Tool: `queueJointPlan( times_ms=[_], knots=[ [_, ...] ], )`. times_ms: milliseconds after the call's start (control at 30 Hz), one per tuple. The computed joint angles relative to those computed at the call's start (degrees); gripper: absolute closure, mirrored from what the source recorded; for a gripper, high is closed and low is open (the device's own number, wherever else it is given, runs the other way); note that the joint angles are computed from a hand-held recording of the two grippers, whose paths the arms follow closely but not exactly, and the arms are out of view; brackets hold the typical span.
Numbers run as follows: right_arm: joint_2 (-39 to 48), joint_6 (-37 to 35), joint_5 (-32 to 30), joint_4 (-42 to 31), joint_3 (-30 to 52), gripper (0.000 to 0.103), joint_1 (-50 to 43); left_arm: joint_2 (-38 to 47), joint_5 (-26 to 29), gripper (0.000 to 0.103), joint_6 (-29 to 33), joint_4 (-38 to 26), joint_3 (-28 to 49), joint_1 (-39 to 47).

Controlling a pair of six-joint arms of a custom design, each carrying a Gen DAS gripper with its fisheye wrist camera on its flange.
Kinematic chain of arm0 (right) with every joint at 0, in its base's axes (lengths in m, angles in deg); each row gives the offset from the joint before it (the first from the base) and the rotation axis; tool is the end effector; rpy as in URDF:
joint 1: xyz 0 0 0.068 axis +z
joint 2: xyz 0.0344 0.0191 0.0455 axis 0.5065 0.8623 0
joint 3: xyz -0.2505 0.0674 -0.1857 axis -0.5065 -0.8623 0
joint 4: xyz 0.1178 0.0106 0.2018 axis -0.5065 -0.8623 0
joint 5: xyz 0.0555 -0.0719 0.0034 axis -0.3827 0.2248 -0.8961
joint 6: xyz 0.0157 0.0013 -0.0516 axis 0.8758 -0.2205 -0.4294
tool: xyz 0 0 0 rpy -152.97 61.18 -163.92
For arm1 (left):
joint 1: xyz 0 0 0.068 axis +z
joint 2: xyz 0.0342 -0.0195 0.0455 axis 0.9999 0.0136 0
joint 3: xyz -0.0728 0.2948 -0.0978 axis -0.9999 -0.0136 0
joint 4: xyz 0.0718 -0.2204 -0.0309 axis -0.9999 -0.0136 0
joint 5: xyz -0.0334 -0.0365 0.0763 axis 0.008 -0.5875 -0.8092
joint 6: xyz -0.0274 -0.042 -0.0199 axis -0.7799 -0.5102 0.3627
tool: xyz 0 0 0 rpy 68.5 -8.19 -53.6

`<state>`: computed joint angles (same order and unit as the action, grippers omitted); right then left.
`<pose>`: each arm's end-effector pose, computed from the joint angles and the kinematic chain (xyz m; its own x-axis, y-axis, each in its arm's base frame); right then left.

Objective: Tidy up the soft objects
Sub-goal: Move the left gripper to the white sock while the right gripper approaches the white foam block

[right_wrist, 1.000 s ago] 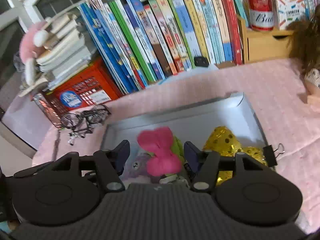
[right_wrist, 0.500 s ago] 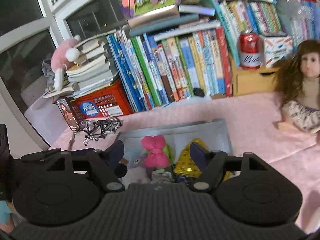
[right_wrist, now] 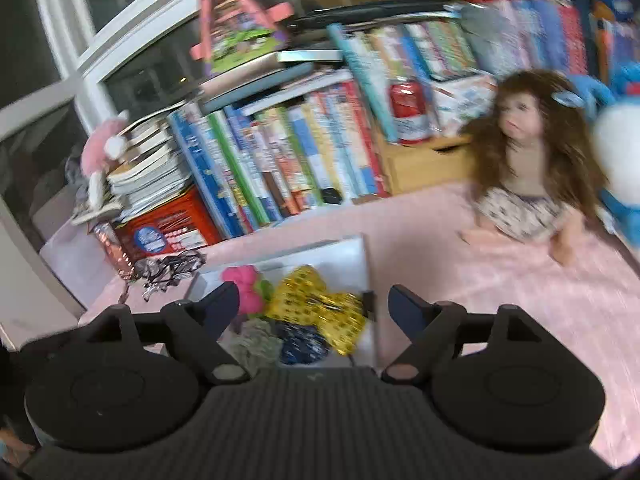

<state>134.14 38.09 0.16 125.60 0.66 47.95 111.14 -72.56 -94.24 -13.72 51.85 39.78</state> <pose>0.2174 0.0781 0.1526 -0.6555 0.0881 -0.7501 -0.3121 0.8728 0.3752 0.1446 -0.1494 0.1539 -0.5788 0.0640 -0.8130 0.3106 0.9391 -0.1472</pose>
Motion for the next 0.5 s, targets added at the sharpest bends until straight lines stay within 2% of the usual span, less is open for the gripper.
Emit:
queueJointPlan(
  times_ms=[200, 367, 500],
  knots=[
    [1.5, -2.2, -5.3, 3.8, -5.7, 0.01, -11.1, 11.4, -7.6, 0.013, -1.8, 16.1, -3.2, -13.2],
    [3.7, -4.6, -8.3, 3.2, -6.8, 0.009, -18.4, 19.8, -16.5, 0.01, -4.3, 21.2, -2.0, -23.9],
    [7.1, -5.3, -8.4, 6.2, -7.7, 0.009, -22.4, 24.5, -21.4, 0.008, -6.3, 24.0, -0.2, -29.5]
  ],
)
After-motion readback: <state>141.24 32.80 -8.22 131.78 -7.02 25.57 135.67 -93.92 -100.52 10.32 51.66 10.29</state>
